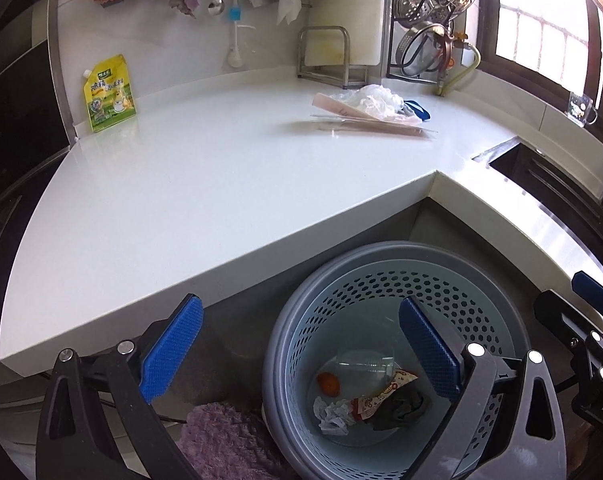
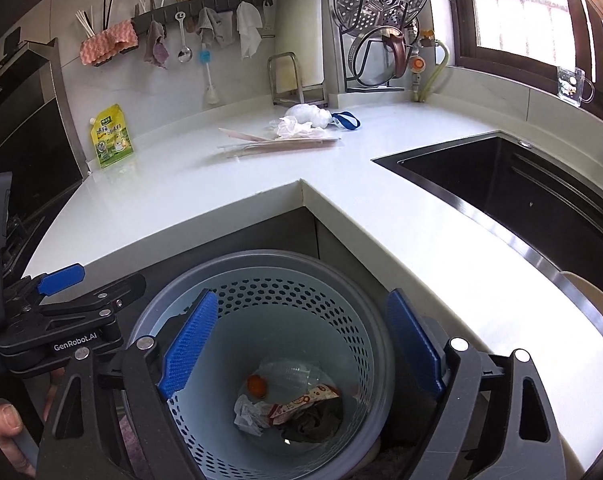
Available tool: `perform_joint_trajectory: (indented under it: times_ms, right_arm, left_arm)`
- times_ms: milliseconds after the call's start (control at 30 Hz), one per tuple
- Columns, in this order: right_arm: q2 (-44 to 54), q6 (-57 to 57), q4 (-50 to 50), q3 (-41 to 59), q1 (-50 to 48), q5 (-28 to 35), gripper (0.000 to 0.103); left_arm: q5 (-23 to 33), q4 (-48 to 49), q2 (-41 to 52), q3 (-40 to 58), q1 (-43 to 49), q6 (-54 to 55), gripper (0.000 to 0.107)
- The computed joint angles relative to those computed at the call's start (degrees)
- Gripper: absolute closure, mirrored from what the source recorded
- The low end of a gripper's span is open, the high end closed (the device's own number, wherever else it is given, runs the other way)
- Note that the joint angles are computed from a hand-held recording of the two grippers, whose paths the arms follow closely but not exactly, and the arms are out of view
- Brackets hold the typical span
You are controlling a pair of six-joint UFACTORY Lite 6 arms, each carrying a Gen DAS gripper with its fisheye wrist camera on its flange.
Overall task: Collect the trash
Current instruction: 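Move both open grippers back over the tissues and receipt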
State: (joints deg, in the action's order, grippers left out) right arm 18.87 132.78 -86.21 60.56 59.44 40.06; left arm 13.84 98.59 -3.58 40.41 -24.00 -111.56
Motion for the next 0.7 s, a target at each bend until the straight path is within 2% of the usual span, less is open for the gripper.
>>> perform_joint_trajectory:
  times_ms: [167, 267, 367, 500, 567, 633, 700]
  right_arm:
    - [-4.4, 4.5, -6.5, -2.3, -3.8, -3.0, 0.020]
    - [-4.5, -0.2, -5.9, 0.2, -6.4, -3.0, 0.020]
    - [-3.9, -5.5, -5.3, 3.8, -10.6, -6.3, 0.020]
    - [-0.5, -11.7, -3.4, 10.9, -17.0, -12.0, 0.020]
    - [2.7, -16.7, -1.2, 16.1, -19.3, -13.1, 0.020]
    - [7.5, -26.6, 5.6, 23.6, -21.2, -13.5, 0.020]
    - [12.3, -35.6, 12.1, 30.9, -23.2, -15.4, 0.020]
  left_arm:
    - [-0.4, -2.8, 0.3, 3.6, 0.9, 3.5, 0.010]
    - [-1.6, -5.3, 1.4, 7.1, 2.4, 6.4, 0.010]
    - [-1.3, -13.9, 4.6, 12.9, 3.2, 16.4, 0.010]
    - [-1.6, -18.7, 8.8, 19.6, 4.7, 22.1, 0.010]
    - [-2.5, -26.5, 11.8, 24.0, 5.9, 29.8, 0.010]
    - [-2.9, -32.2, 14.9, 28.0, 6.9, 35.2, 0.010]
    - [-2.4, -33.4, 17.9, 31.9, 7.3, 36.7, 0.010]
